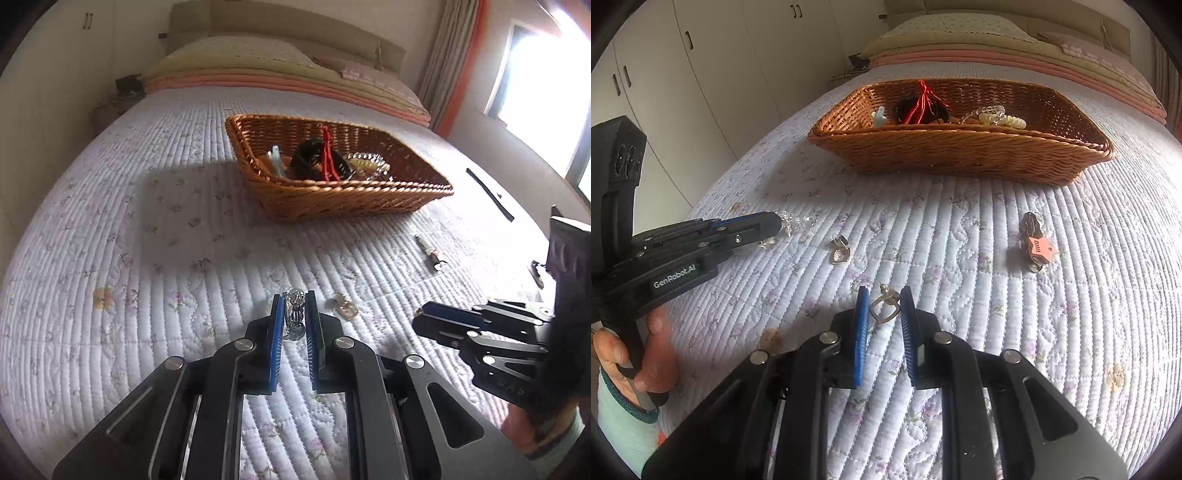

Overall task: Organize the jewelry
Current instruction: 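Carry the ring and gold charm into the basket and open both tools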

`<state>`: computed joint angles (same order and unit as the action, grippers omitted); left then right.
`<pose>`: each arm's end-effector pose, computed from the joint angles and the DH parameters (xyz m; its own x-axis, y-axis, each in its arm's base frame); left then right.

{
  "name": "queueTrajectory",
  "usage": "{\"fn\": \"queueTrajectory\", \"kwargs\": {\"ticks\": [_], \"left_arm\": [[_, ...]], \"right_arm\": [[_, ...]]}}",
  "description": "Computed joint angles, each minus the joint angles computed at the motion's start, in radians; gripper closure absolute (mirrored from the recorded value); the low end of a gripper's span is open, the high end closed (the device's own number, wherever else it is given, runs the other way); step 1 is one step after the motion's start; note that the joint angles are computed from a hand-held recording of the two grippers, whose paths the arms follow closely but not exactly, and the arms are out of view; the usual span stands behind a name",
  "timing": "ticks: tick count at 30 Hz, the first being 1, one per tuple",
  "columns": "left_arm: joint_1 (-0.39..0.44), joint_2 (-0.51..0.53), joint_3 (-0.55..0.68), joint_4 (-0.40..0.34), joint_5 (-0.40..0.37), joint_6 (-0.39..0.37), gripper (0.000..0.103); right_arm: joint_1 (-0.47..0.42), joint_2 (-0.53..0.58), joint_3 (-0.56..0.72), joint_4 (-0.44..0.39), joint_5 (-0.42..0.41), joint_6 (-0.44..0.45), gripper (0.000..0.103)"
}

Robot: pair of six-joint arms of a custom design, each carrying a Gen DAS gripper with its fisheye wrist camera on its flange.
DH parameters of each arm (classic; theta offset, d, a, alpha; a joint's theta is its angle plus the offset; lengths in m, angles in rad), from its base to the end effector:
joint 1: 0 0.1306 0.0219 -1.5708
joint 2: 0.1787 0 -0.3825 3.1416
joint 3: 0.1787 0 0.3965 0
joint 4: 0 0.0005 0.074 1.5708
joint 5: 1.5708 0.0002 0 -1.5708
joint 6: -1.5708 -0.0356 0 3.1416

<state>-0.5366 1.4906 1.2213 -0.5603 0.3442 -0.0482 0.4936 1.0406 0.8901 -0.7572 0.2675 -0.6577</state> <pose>0.4355 -0.2736 0.3263 -0.6006 0.4100 -0.6864 0.7068 0.6736 -0.2161 0.3118 0.1565 0.3448 -0.7410 0.2708 -0.6145 0.1760 0.9614 0.2114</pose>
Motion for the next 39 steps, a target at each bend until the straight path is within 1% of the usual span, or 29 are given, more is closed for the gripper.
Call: {"fn": "queueTrajectory", "kwargs": {"ticks": [3, 7, 9, 12, 14, 17, 21, 24, 26, 28, 30, 34, 35, 37, 39], "left_arm": [[0.012, -0.038, -0.005, 0.008, 0.072, 0.010, 0.094], [0.011, -0.085, -0.003, 0.023, 0.132, 0.026, 0.094], [0.005, -0.100, 0.008, 0.036, 0.143, 0.036, 0.094], [-0.010, -0.101, 0.047, 0.052, 0.152, 0.052, 0.094], [-0.023, -0.081, 0.094, 0.057, 0.140, 0.061, 0.094], [-0.039, -0.016, 0.191, 0.035, 0.136, 0.083, 0.094], [-0.068, 0.082, 0.314, 0.016, 0.110, 0.102, 0.094], [-0.087, 0.157, 0.399, 0.001, 0.071, 0.115, 0.094], [-0.095, 0.209, 0.453, -0.022, 0.044, 0.113, 0.094], [-0.103, 0.257, 0.497, -0.039, 0.013, 0.108, 0.094], [-0.105, 0.303, 0.536, -0.057, -0.003, 0.115, 0.093], [-0.099, 0.381, 0.596, -0.088, -0.011, 0.143, 0.093], [-0.097, 0.396, 0.606, -0.096, -0.008, 0.148, 0.093], [-0.092, 0.418, 0.619, -0.109, 0.002, 0.153, 0.093], [-0.089, 0.424, 0.613, -0.105, 0.003, 0.148, 0.093]], "right_arm": [[0.006, -0.027, -0.001, -0.012, 0.021, -0.001, 0.088], [0.009, -0.079, 0.002, -0.029, 0.048, 0.002, 0.088], [0.010, -0.103, 0.012, -0.044, 0.070, 0.007, 0.088], [-0.012, -0.133, 0.039, -0.055, 0.085, 0.039, 0.088], [-0.037, -0.142, 0.066, -0.058, 0.098, 0.072, 0.088], [-0.102, -0.130, 0.110, -0.056, 0.090, 0.126, 0.088], [-0.192, -0.081, 0.164, -0.035, 0.061, 0.191, 0.088], [-0.266, -0.027, 0.205, -0.009, 0.008, 0.232, 0.088], [-0.311, 0.017, 0.235, 0.005, -0.039, 0.245, 0.088], [-0.344, 0.064, 0.263, 0.012, -0.060, 0.256, 0.088], [-0.379, 0.112, 0.283, 0.027, -0.114, 0.255, 0.088], [-0.417, 0.207, 0.320, 0.022, -0.160, 0.239, 0.088], [-0.421, 0.229, 0.329, 0.015, -0.160, 0.233, 0.088], [-0.432, 0.261, 0.339, 0.012, -0.172, 0.224, 0.088], [-0.445, 0.283, 0.340, 0.011, -0.191, 0.212, 0.088]]}}
